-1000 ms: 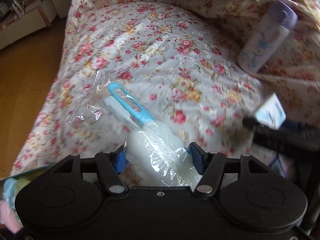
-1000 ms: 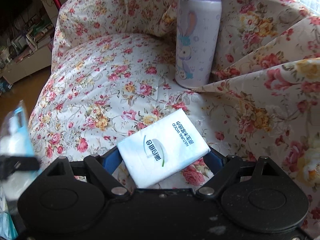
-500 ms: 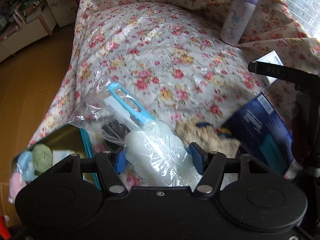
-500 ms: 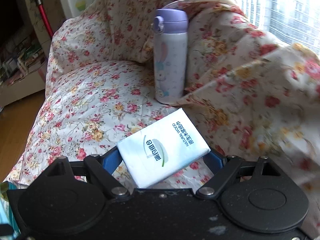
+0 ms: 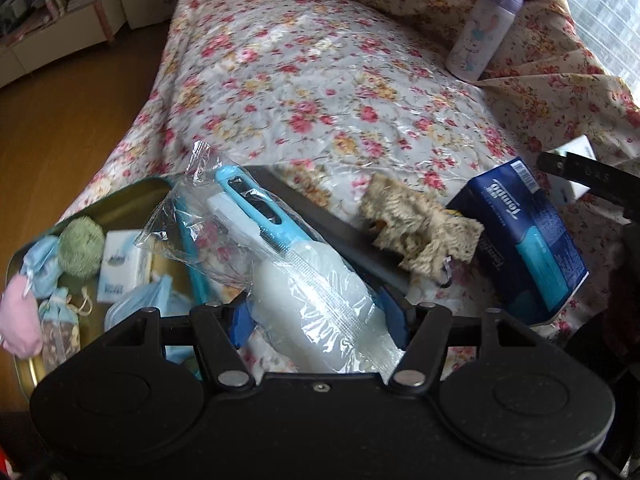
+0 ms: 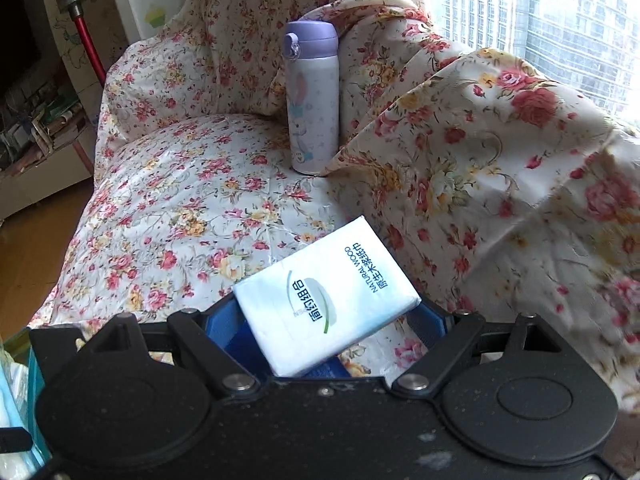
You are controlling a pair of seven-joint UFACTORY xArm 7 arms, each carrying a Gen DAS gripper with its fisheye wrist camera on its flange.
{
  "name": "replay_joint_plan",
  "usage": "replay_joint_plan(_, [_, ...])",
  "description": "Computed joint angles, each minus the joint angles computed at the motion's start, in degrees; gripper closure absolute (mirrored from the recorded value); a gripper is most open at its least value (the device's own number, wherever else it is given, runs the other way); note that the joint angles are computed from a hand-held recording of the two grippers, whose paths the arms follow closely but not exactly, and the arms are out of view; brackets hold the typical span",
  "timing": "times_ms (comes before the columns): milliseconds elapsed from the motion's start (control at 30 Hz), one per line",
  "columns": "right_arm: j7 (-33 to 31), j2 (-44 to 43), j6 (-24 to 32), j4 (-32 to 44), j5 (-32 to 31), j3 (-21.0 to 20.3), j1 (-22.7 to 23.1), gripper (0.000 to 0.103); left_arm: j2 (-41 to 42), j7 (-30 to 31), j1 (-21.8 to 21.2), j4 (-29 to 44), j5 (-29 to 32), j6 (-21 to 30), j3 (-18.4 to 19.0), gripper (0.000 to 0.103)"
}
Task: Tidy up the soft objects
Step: 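Carry the plastic bag over the gold tray with the left gripper while the right holds the tissue pack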
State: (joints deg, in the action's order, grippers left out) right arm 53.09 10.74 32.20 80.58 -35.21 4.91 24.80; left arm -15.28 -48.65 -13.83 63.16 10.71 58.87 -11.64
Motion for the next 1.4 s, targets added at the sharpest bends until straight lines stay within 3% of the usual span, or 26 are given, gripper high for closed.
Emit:
replay_joint_plan(267, [2.14,-2.80,-0.53,-2.62,-4.45,0.75,0.78,0.016,-12.93,-3.95,3.17,-10.10,0.21,0.74,0.39,0.044])
replay_joint_plan(533, [1.84,-2.52,1.86,-1.55,-7.27,1.68,1.27,0.016,-23.28,-3.14,8.23,-18.20,0.71,4.86,1.89,0.044])
replay_joint_plan(1000, [0.37,-1.48,4.69,0.08,-10.81,2.10,2.85,0.016,-25.71,1.60,12.68,-25.61,1.47,4.06,3.04,0.043])
replay_joint_plan(1233, [-1.05,-0.24,6.39,1.46,-11.95,1.84,3.96,0.016,-29.28,2.53,13.81,-29.14,1.63,1.18,3.63,0.029])
replay_joint_plan(1400, [-2.39,0.60,7.78,2.62,-11.78,1.76,4.67,0.016,-32.16,3.06,14.31,-31.21,0.88,-0.05,3.60,0.029])
